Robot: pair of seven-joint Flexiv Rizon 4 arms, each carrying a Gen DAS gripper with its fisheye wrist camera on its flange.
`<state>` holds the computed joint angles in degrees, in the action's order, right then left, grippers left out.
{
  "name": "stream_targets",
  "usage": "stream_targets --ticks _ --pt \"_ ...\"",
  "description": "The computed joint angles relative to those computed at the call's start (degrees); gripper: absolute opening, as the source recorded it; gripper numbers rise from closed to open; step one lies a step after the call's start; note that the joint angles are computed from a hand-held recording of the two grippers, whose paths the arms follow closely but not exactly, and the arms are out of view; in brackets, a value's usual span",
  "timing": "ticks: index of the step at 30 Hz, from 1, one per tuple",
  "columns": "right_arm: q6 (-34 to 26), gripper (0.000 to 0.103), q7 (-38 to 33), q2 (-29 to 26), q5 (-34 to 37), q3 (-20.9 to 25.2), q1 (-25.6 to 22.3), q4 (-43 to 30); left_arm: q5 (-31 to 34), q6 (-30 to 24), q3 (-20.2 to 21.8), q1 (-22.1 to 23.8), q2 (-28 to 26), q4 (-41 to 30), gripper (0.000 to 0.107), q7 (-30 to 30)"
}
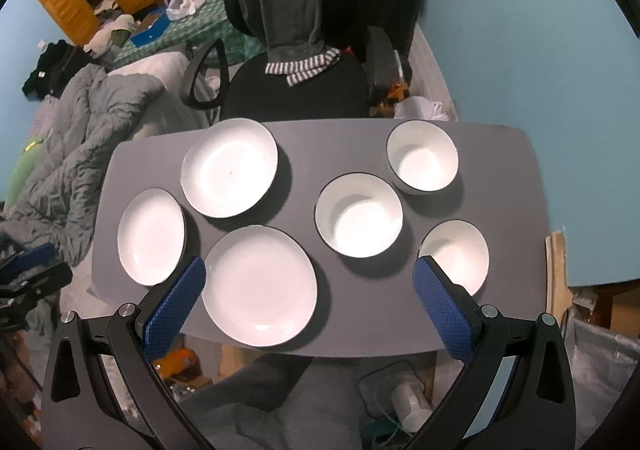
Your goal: Organize plates and bowls
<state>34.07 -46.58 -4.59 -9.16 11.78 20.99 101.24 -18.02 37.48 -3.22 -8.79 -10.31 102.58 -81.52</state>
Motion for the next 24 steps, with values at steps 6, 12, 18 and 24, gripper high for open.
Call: stream_targets --ticks 6,12,18,24 --pt "1.2 0.101 -2.4 -1.3 3.6 0.2 -0.4 1.7 0.8 1.5 -0.2 -0.2 -2.2 1.3 0.094 1.6" --pt "3.2 0.101 -3.7 -3.2 6.3 0.4 -0.4 3.8 0.8 5.1 -0.7 -0.6 -4.5 3.5 0.094 3.8" --pt "6.0 0.101 -4.1 -5.2 9.1 0.6 -0.6 5.4 1.9 7.9 -0.9 -1.3 -6.3 5.6 0.094 3.6" --pt "8.5 0.101 -6.4 -7.5 9.6 1.0 -0.4 6.8 1.4 9.0 -1.4 -1.6 -8.1 6.8 0.094 3.4"
